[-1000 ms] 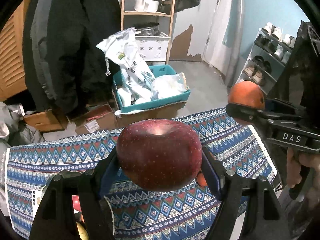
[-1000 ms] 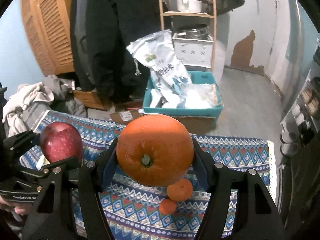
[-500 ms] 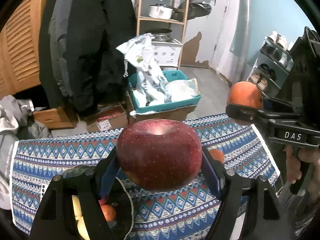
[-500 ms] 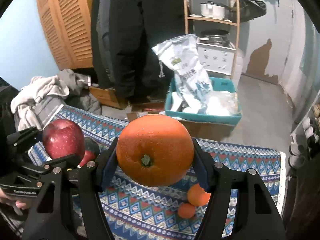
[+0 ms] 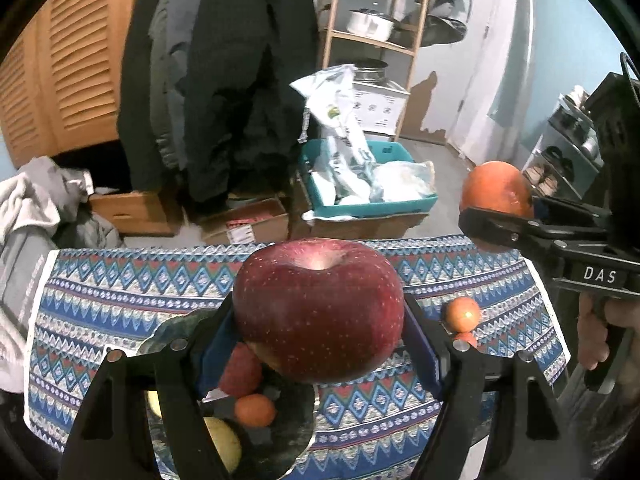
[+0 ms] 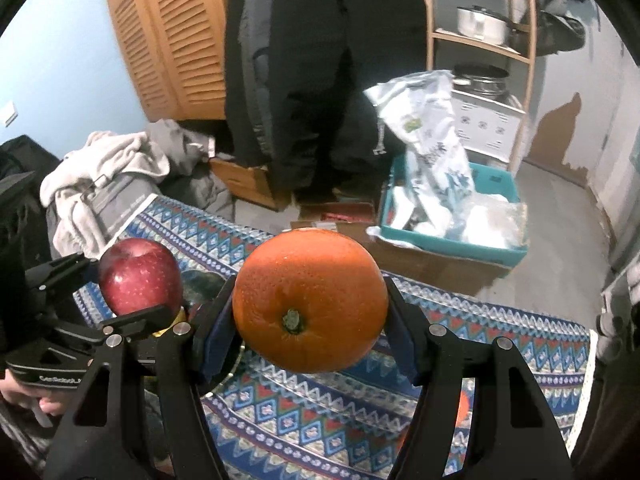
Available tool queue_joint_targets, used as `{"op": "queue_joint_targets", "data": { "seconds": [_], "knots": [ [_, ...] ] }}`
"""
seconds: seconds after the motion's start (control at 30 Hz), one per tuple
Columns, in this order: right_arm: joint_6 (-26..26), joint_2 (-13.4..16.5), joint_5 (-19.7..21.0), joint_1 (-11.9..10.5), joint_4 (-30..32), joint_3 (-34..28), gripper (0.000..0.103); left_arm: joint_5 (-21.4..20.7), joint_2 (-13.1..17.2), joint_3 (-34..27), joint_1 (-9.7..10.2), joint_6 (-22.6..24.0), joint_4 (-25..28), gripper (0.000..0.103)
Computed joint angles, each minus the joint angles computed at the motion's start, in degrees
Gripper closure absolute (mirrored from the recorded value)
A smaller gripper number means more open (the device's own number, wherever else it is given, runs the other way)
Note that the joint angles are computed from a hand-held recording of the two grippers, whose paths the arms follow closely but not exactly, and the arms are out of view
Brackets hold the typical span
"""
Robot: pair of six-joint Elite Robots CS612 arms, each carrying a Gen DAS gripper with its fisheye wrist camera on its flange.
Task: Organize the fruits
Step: 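Lift and carry the red apple and tangerine over the glass bowl with both tools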
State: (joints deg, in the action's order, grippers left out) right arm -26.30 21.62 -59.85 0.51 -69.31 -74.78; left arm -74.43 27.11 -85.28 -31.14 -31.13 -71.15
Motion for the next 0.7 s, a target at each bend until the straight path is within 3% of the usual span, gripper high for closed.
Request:
{"op": "queue_joint_targets", "data": {
  "seconds": [0.7],
  "knots": [
    [-3.58,-1.97,0.87,5.04,2.26,5.55,0.036,0.91,2.78,-5.79,3.78,-7.36,7.28,0.025]
  ]
}}
